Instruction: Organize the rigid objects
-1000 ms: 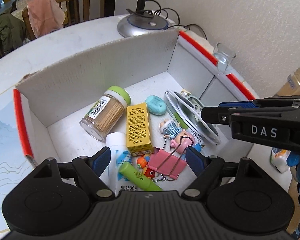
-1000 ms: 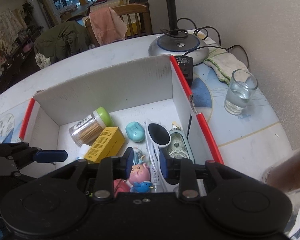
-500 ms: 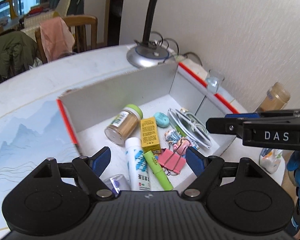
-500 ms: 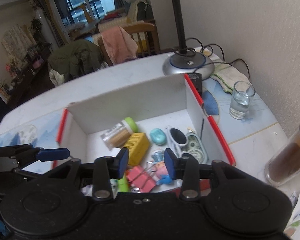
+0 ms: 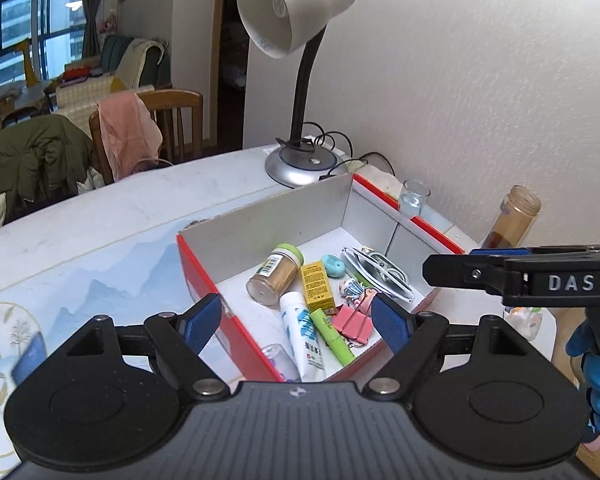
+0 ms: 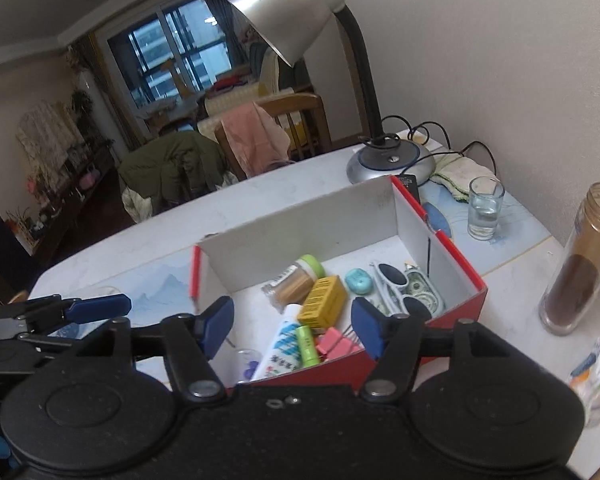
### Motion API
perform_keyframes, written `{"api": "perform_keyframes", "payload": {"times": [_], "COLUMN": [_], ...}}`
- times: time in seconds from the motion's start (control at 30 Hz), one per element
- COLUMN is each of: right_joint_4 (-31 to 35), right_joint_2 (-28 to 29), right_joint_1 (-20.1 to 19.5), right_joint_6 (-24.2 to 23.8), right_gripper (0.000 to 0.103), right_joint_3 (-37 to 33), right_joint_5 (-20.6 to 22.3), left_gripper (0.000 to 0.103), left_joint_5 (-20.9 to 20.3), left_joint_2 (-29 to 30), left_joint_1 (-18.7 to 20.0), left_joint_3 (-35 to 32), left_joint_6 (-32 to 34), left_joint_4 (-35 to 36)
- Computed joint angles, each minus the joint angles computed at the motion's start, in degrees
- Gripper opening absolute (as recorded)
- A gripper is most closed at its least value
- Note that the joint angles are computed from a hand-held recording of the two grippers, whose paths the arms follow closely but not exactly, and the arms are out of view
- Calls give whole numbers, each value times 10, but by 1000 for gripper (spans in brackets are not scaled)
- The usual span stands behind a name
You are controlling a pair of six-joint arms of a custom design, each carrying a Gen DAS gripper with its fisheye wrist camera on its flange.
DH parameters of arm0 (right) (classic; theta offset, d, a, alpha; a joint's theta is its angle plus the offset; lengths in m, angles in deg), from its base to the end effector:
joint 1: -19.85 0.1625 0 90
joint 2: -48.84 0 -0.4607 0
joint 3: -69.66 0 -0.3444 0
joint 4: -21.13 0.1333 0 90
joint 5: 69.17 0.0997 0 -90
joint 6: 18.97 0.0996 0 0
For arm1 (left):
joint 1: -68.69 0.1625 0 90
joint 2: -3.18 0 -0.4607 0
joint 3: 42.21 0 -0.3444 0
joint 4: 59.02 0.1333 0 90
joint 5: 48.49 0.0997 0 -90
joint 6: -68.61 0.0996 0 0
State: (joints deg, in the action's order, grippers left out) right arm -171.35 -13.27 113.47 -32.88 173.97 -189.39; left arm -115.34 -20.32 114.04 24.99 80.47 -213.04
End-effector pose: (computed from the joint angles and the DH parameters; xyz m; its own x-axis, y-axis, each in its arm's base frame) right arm 0.1206 -0.5884 0.3823 -0.8564 0.2515 0.4510 -0.2443 0.5720 -0.7830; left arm -0.4373 -0.6880 0.0570 -0.5986 0.6745 -0.4322 0.7991 0.5401 -0.2641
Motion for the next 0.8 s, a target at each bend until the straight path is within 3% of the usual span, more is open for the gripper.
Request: {"api": "perform_keyframes", "payload": {"times": [0.3,0.43,0.63,0.8], "right_joint_4": [-88,-124,-196,-224], "right_joint_2": [7,10,30,37], "right_joint_1": [28,34,50,60], "right_joint_6": [2,4,-25,-40], "right_gripper": [84,91,103,103], "right_joint_3": [44,64,77,88], "right_joint_5": [-24,-40,-94,-114], "left_gripper": [85,103,103,103], "left_joint_5": [-16,-28,-33,-29], "left_joint_2": [-45,-58,-71,-83], "left_joint_1": [3,4,4,1], "left_joint_3": [61,82,110,141], "left_joint_6": [4,11,19,22], "left_joint_4": [-41,-56,-72,-100]}}
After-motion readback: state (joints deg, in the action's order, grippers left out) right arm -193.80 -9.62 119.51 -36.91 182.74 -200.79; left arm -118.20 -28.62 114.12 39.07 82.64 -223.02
